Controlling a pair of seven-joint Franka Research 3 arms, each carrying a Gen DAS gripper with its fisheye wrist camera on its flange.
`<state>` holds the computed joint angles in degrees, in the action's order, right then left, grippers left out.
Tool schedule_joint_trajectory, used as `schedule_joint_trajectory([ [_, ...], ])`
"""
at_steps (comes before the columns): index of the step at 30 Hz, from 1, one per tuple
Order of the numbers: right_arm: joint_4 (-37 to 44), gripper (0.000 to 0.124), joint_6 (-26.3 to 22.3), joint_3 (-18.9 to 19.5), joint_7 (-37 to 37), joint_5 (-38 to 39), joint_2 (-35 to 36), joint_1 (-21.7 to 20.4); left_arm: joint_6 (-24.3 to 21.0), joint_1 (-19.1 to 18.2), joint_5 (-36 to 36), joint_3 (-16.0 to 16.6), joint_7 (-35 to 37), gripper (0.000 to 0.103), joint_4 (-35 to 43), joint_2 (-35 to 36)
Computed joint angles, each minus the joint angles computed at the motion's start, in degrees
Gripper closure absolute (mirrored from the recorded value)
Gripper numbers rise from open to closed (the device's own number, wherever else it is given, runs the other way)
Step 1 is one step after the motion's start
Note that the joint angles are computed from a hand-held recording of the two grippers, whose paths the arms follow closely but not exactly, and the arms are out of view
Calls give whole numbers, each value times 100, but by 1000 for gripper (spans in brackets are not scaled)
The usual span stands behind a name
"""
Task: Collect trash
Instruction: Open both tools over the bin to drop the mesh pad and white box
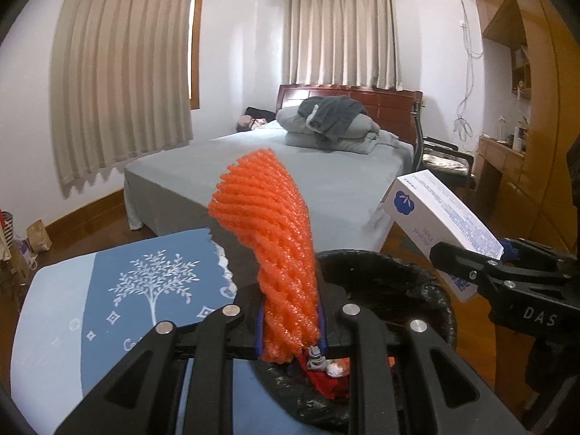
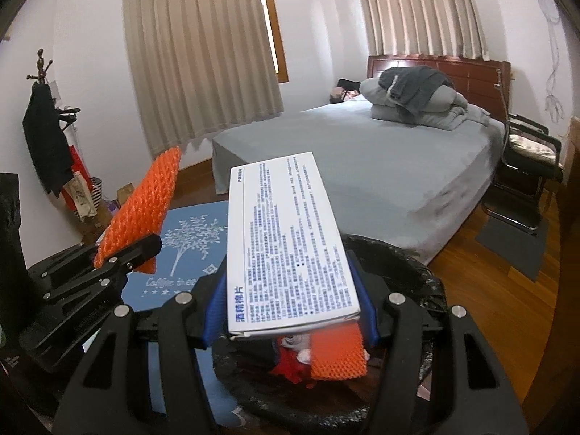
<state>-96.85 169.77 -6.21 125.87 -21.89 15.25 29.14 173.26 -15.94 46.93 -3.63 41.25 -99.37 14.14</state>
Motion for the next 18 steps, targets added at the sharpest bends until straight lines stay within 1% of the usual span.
schedule_joint_trajectory([
  [7,-177,67,-28,-148,341,-289,-124,10,-15,-15,-414,-181,506,82,273,242],
  [11,-192,67,-95,-147,511,-439,-131,-49,-13,-32,-716,-253,852,82,411,394],
  [18,-170,67,-215,-88,580,-463,-40,-197,-75,-59,-1248,-351,1446,82,740,741],
])
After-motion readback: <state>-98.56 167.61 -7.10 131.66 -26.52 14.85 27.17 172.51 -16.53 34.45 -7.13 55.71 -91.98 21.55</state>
